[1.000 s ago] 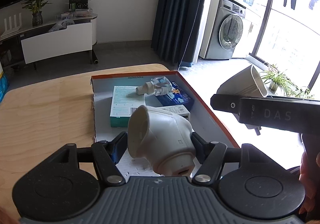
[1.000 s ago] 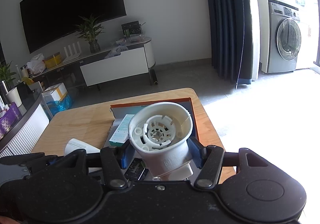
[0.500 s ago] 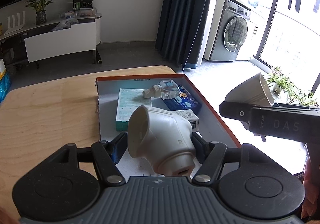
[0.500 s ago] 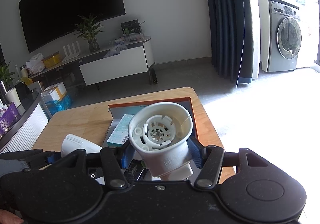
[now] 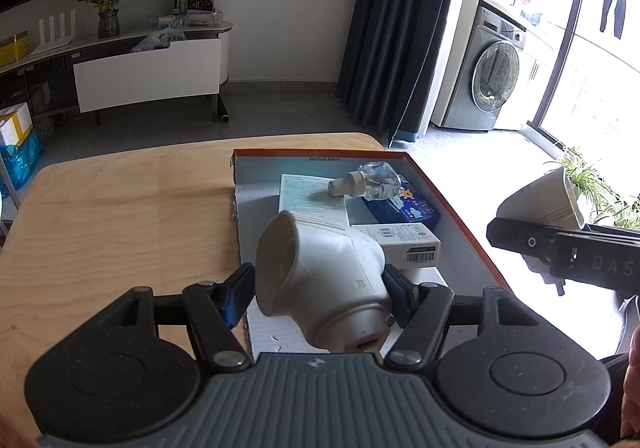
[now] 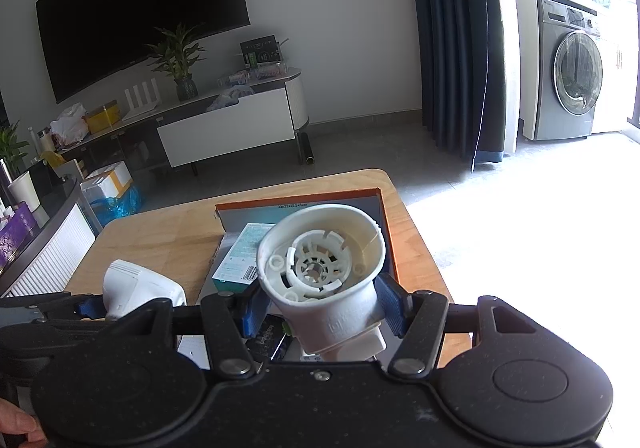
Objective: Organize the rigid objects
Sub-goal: 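Carry the white plug heaters in both tools over to the tray, then lower the white heater into the tray and open the right tool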
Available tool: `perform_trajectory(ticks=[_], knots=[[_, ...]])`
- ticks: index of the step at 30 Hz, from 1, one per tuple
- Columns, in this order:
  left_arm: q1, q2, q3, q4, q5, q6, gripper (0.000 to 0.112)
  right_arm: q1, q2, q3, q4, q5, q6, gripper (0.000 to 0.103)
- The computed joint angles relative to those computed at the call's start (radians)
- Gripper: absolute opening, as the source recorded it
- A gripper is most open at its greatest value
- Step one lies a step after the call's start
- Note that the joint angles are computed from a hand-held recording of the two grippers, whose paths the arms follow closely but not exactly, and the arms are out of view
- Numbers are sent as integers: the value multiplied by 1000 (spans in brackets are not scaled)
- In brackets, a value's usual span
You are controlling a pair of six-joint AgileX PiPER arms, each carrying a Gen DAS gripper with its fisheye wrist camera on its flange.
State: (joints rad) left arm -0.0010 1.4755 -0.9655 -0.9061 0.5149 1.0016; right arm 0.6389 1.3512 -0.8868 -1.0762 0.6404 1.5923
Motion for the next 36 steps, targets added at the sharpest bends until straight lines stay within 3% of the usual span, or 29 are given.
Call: perform_trajectory(ticks=[36], knots=[[-63,61,-88,-13,-10,-5,68,-46,15,-5,-29,-52,-26,70]])
